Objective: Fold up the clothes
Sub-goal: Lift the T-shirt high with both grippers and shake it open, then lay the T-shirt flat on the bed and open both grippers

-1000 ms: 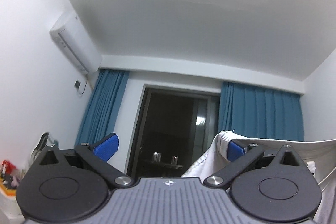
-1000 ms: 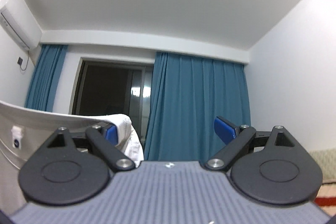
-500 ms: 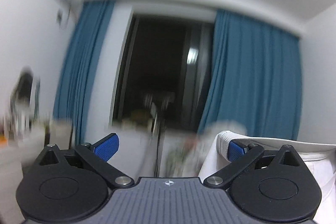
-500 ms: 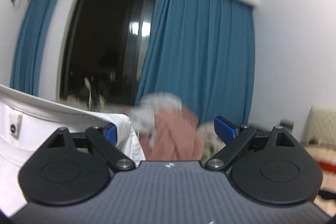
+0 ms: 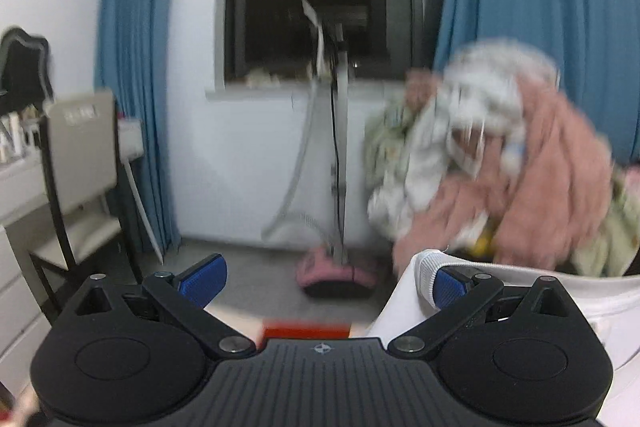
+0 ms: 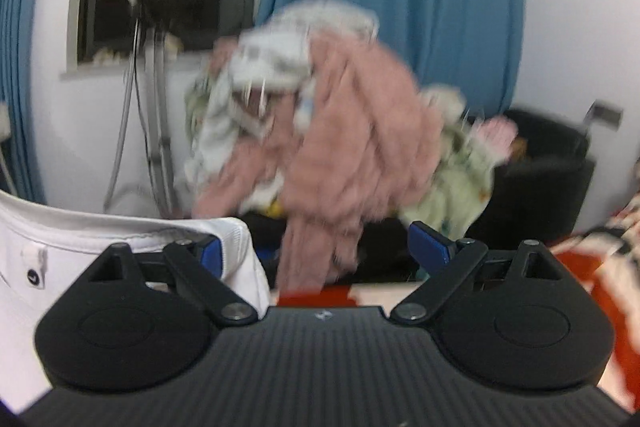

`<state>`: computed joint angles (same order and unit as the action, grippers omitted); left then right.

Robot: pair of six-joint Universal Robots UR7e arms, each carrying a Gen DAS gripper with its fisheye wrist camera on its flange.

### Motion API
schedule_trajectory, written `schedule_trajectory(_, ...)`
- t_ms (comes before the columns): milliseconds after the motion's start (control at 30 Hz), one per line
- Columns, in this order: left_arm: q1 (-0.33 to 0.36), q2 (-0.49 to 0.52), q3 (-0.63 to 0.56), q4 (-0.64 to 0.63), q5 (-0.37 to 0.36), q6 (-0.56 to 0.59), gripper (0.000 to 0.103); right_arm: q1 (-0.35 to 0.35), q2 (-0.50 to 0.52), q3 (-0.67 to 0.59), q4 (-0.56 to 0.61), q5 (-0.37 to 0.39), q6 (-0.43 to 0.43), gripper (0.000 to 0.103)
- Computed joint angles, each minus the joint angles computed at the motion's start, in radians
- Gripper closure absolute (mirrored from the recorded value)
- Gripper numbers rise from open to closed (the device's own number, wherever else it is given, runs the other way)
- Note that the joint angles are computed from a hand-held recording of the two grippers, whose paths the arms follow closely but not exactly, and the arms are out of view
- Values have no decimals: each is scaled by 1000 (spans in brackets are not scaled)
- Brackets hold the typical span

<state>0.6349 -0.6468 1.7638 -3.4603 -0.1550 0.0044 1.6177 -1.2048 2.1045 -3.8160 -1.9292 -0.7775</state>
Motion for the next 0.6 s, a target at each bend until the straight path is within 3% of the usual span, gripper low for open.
schedule_trajectory(100,118,-9,19,213,-102,-163,0,-78,67,-29,93,14,21,11)
schedule_trajectory(267,209,-16,-4,386,-223,-163,0,-113,74,-68,300,-5,68,9)
schedule_trajectory(367,202,-91,-7,627,-289,-297,0,-101,23,-83,450,-5,120,9)
schedule_trajectory(500,173,-201,-6,884,-411,-464,0,-67,-81,-62,679,12,122,11)
schedule_trajectory(600,109,-266,32,979,-411,-547,0,-26,-147,-28,750,24,139,11)
